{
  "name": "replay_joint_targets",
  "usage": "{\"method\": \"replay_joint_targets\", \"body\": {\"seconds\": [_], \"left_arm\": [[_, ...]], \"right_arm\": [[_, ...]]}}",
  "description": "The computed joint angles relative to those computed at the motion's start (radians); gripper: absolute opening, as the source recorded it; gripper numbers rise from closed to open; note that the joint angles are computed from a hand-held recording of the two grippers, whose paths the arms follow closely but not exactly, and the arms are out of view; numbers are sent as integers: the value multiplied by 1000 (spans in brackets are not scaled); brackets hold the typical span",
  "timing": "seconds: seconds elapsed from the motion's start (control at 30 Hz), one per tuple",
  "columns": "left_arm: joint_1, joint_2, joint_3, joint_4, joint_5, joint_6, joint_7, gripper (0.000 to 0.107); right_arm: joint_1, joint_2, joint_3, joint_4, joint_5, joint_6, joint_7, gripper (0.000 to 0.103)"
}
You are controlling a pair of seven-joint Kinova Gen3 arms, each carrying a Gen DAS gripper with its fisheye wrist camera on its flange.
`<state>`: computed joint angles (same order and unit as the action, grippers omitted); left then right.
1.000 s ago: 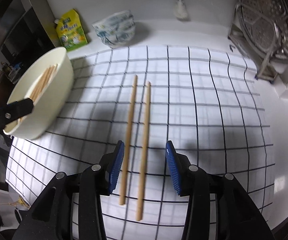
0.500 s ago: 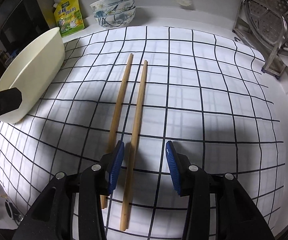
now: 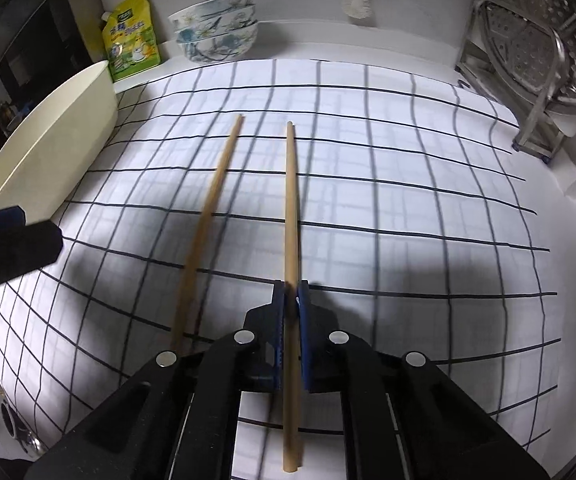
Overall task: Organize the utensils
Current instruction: 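Close the right tool on one chopstick while the left tool grasps another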
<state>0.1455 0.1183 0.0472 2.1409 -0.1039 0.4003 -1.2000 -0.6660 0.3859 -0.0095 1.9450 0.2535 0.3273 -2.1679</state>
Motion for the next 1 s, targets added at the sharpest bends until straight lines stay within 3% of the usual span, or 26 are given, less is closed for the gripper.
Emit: {"method": "replay_joint_targets", "body": {"seconds": [0.37,0.53,0.6,0.63,0.7,1.0], "left_arm": [[158,146,-90,-35,-160,-93,212,86],[225,191,-147,-54,-202,-104,277,86],[268,200,-186,-56,-234,-108,316,86],[288,203,-202,-56,-249,-108,336,86],[304,210,-215,-56,-267,-108,361,86],[392,242,-277,-71,-369,-84,508,82]], "right_arm": [[79,-38,7,76,-22,-46,28,7],[125,-42,-25,87,-56,-62,74,7],[174,-42,-71,85,-93,-67,124,8],[184,-40,-80,82,-104,-61,141,14],[159,-41,-55,81,-103,-62,143,25],[55,-31,44,87,-34,-88,106,26]]}}
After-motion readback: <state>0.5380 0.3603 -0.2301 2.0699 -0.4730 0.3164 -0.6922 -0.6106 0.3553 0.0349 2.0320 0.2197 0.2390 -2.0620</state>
